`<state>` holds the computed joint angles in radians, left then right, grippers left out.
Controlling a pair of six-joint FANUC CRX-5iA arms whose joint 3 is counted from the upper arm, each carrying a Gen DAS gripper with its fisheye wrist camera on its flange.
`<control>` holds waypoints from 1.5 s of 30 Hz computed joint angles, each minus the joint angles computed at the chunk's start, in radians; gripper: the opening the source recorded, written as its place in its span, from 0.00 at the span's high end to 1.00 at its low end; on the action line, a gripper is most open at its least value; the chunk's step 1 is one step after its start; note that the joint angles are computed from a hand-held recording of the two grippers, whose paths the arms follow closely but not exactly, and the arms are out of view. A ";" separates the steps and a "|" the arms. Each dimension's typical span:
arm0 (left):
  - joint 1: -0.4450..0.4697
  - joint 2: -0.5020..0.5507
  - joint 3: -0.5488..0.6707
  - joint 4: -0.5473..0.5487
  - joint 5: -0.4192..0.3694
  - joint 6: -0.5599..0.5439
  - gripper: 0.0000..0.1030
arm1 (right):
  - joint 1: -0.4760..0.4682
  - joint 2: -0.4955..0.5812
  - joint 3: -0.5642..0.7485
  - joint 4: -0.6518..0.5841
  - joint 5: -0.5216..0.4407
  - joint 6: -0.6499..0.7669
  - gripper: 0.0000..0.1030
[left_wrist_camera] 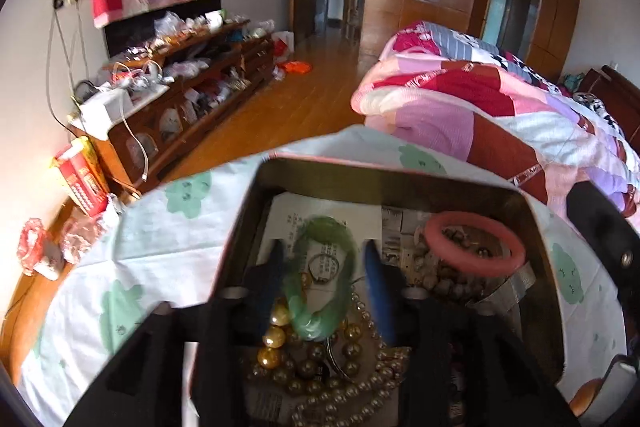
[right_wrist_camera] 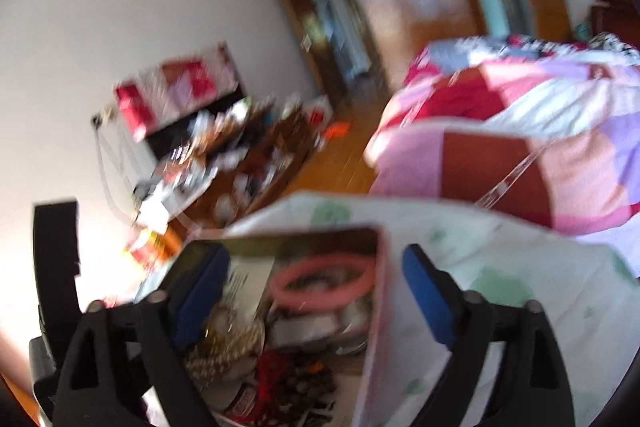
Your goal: Organize jewelry
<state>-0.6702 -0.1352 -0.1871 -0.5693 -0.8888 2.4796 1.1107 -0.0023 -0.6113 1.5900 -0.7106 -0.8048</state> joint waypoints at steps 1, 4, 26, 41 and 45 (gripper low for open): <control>-0.025 -0.002 0.011 -0.036 -0.022 0.028 0.44 | 0.016 0.002 0.001 -0.009 -0.048 -0.004 0.03; -0.058 0.002 0.034 -0.076 -0.078 0.065 0.37 | 0.059 0.015 0.010 -0.055 -0.168 -0.005 0.03; -0.227 -0.068 -0.023 -0.205 -0.294 0.281 0.36 | 0.227 0.124 0.143 -0.293 -0.458 0.306 0.00; -0.449 -0.074 -0.033 -0.359 -0.519 0.427 0.36 | 0.357 0.053 0.078 -0.327 -0.520 0.213 0.00; -0.506 -0.080 -0.045 -0.379 -0.553 0.480 0.36 | 0.390 0.046 0.068 -0.321 -0.551 0.196 0.00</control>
<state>-1.1758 -0.2148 -0.2324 -0.9482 -1.4417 2.9598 1.5011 0.0441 -0.5431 1.2688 -1.2613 -0.6084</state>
